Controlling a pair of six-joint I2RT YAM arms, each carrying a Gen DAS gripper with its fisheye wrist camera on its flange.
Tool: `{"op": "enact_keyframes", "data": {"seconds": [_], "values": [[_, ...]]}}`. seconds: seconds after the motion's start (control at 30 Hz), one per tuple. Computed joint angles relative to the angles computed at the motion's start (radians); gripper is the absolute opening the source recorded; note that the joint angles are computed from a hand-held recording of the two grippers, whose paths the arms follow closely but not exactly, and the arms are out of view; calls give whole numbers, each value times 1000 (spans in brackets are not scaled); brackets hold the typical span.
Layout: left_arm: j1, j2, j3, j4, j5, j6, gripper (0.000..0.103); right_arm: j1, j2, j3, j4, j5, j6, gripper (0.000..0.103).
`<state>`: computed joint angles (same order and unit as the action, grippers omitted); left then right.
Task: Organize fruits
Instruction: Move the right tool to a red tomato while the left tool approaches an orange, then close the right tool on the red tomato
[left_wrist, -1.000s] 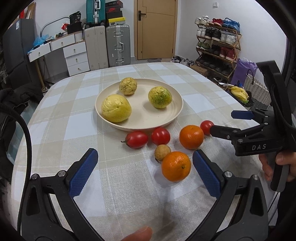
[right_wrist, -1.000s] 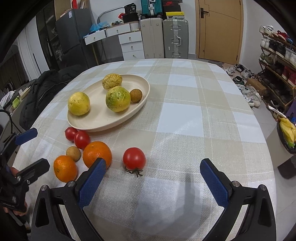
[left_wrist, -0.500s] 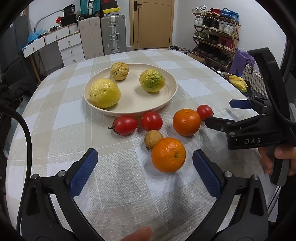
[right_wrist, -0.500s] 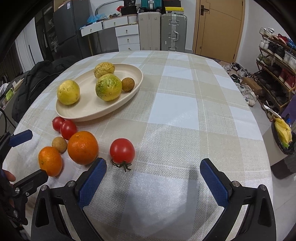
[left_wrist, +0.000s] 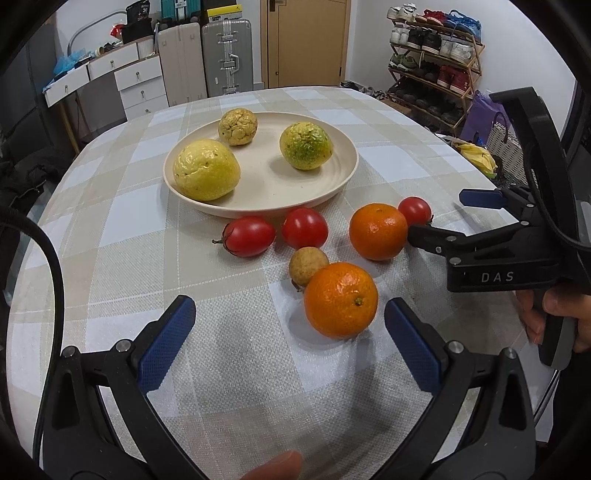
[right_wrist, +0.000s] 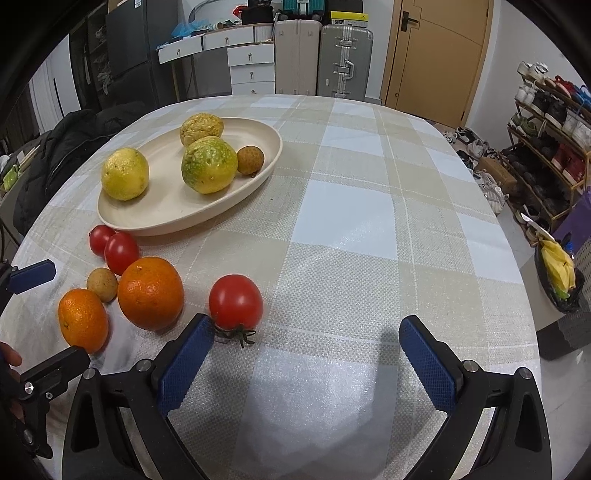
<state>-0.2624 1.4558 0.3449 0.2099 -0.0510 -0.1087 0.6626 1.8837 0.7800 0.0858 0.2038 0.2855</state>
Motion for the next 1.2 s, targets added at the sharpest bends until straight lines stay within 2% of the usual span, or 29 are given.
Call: {"op": "enact_keyframes", "data": {"seconds": [0.07, 0.13, 0.2, 0.37, 0.63, 0.73, 0.93, 1.2], "values": [[2, 9, 2, 5, 2, 0, 102, 5, 2, 2, 4, -11, -13, 98], [4, 14, 2, 7, 4, 1, 102, 9, 0, 2, 9, -14, -20, 88], [5, 17, 2, 9, 7, 4, 102, 5, -2, 1, 14, -34, -25, 82], [5, 17, 4, 5, 6, 4, 102, 0, -10, -10, 30, -65, -34, 73], [3, 18, 6, 4, 5, 3, 102, 21, -27, -22, 45, -84, -62, 47], [3, 18, 1, 11, 6, 2, 102, 30, -30, -26, 51, -85, -77, 40], [1, 19, 3, 11, 4, 2, 102, 36, -35, -35, 60, -92, -83, 29], [3, 21, 0, 17, 5, 3, 102, 33, -57, -60, 93, -95, -82, 28]]}}
